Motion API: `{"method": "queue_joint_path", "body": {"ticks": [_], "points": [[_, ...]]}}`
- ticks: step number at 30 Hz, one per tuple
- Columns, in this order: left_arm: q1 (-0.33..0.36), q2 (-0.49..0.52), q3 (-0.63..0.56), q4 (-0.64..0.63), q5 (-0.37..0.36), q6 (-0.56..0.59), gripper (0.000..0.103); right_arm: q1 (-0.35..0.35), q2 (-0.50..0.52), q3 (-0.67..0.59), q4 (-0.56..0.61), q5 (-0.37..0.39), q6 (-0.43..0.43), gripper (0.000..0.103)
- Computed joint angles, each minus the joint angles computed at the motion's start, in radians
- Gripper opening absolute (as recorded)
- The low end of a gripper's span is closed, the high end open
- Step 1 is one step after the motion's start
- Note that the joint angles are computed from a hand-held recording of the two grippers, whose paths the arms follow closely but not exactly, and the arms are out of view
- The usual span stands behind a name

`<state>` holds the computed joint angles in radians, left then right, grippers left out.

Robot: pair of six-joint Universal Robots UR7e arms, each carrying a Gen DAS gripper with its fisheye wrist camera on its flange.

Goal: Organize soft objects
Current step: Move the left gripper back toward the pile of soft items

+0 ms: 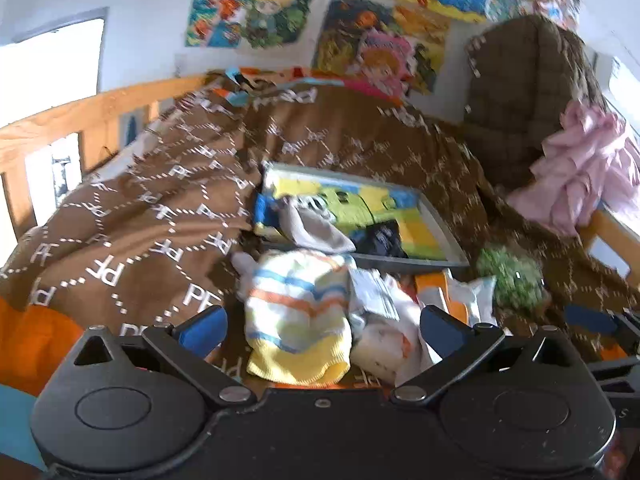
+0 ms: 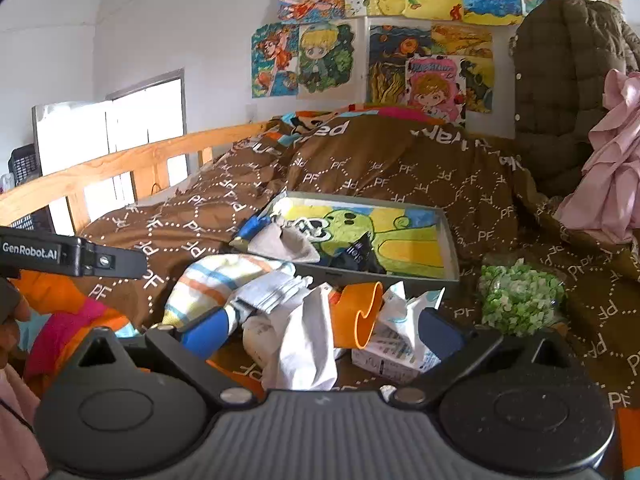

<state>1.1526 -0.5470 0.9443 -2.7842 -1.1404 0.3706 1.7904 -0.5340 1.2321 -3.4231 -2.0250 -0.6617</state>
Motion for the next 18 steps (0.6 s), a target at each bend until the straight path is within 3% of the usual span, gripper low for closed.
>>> {"method": "queue_joint_path", "body": {"ticks": [8, 18], "points": [[0.001, 0.023, -0.057, 0.131, 0.022, 0.021, 0.102, -0.001, -0.007, -0.003, 0.084, -0.006, 0.018, 0.103], [0.016, 0.102, -0.239, 0.349, 0.057, 0.023, 0.102, -0.008, -0.003, -0.029, 0.192, -0.035, 0.074, 0.103]]}}
